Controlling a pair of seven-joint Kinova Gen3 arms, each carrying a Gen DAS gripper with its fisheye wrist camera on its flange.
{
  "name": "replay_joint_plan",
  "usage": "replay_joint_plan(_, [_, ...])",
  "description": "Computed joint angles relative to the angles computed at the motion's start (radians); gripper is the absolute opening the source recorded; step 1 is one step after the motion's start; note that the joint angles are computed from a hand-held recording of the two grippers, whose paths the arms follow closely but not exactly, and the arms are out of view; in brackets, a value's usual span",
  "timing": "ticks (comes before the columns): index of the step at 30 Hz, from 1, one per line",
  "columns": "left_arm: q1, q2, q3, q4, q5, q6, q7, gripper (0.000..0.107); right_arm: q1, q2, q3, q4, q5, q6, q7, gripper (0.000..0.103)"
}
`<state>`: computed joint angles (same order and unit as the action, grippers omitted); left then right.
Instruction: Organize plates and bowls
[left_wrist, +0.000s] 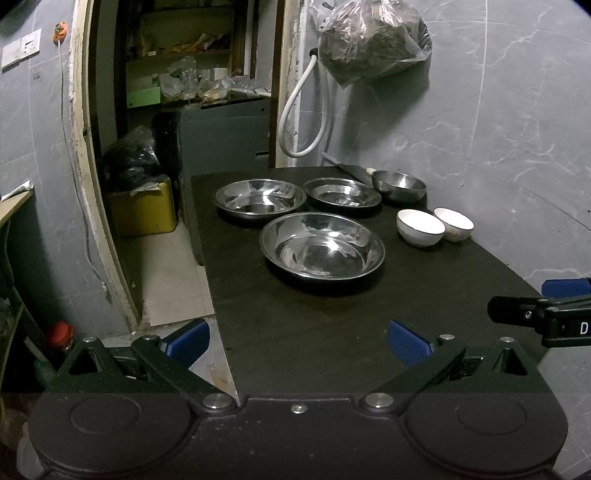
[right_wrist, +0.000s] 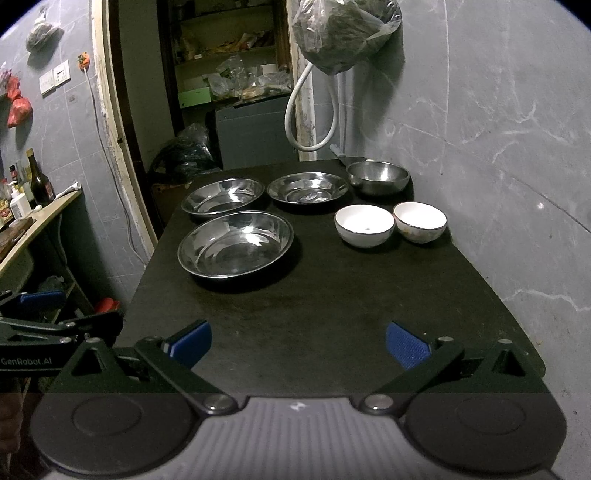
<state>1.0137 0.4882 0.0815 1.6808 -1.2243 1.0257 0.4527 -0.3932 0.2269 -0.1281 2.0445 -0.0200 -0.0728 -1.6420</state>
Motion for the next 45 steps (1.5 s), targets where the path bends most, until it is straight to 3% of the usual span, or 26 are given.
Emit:
replay_joint_plan(9, [0.001,0.001,-0.001,0.0,-0.001,0.001,0.003,0.102,-0.017,0.0,0.016,-0.001,-0.005,0.0,0.002,0.103])
replay_joint_plan(13, [-0.003,-0.005,0.0,0.01,-0.003,-0.009,0.007,0.102,-0.078,-0.001,0.075,-0.011,-0.03,0.012,0.013,0.103])
replay_joint_plan(19, [-0.013,-0.009,-0.008,0.017,0.003,-0.03,0.002,0.102,-0.103,0.002,0.101,-0.018,-0.041,0.02,0.022,0.103])
replay_joint_plan(21, [0.003,-0.011,-0.049,0.011,0.032,-0.067,-0.018,0.102,-0.08,0.001,0.078,-0.017,-0.036,0.021,0.02,0.103])
replay_joint_plan(26, [-0.111,-0.065,0.007,0.101,-0.016,-0.248,0.12,0.102,-0.011,0.011,0.006,-0.034,-0.006,0.049,0.021,0.103])
replay_joint_plan(29, [-0.116,-0.05,-0.01,0.071,0.041,-0.246,0.099,0.102,0.002,0.016,-0.005,-0.041,0.007,0.056,0.023,0.103])
replay_joint_plan(33, [-0.143,-0.028,-0.026,0.008,0.13,-0.228,0.026,0.102,0.083,0.035,-0.08,-0.069,0.028,0.072,0.035,0.103])
replay_joint_plan(38, [-0.187,0.001,-0.075,-0.07,0.218,-0.23,-0.075,0.102,0.304,0.127,-0.308,-0.167,0.057,0.102,0.094,0.103])
replay_joint_plan(42, [-0.266,0.048,-0.085,-0.198,0.319,-0.168,-0.233,0.102,0.424,0.257,-0.464,-0.337,0.046,0.198,0.198,0.103])
replay_joint_plan(45, [-0.295,0.089,-0.132,-0.298,0.381,-0.13,-0.321,0.102,0.451,0.369,-0.535,-0.476,0.032,0.241,0.291,0.103])
